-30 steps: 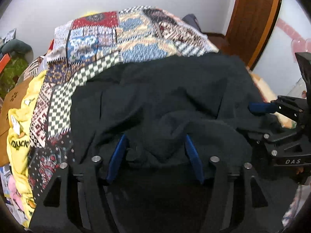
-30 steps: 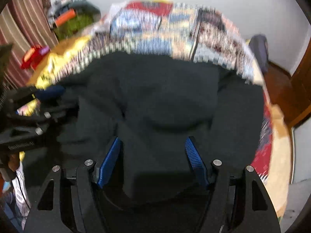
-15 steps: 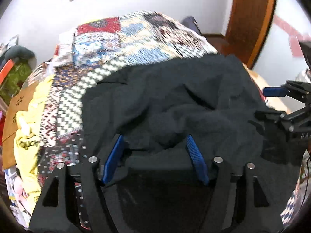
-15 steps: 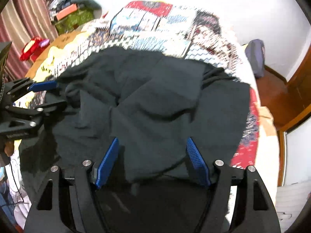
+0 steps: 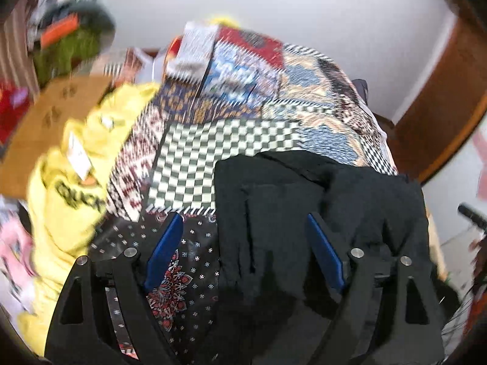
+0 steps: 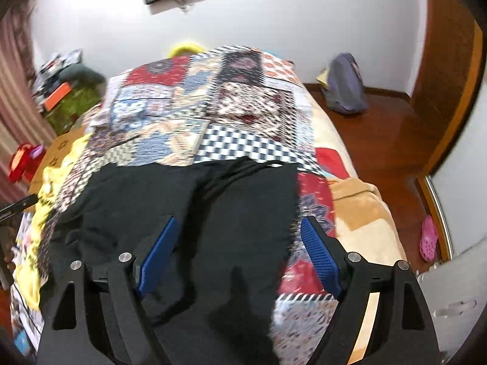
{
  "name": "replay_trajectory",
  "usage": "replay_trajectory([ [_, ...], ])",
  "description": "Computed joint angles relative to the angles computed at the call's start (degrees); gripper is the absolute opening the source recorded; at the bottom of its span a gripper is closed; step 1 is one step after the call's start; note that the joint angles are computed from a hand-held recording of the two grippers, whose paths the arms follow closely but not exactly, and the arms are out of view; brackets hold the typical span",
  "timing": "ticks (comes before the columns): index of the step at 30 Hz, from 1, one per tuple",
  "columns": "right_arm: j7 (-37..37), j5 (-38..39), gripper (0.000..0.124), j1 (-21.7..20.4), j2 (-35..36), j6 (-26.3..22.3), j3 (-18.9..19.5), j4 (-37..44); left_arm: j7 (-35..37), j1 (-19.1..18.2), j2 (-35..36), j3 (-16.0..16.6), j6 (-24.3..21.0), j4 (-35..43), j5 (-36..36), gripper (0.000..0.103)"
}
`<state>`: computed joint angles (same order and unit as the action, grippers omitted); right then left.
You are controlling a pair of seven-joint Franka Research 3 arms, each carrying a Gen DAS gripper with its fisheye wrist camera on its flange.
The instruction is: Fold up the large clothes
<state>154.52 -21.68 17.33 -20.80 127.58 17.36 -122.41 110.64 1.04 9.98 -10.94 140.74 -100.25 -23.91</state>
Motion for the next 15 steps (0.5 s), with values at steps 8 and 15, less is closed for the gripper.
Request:
replay_trajectory([
  [8,-2.3,9.1,0.08,-0.6,2.0,5.3,-5.0,-6.2,-5.3,2.9,15.2,-2.3,-11.9,14.1,-3.5,0.082],
  [15,-8.1,18.8,0.08,-0.6,5.0,13.4,-8.1,-10.4,-7.0,6.1,25.5,-7.0,-14.5,22.7,-9.2,0.075],
])
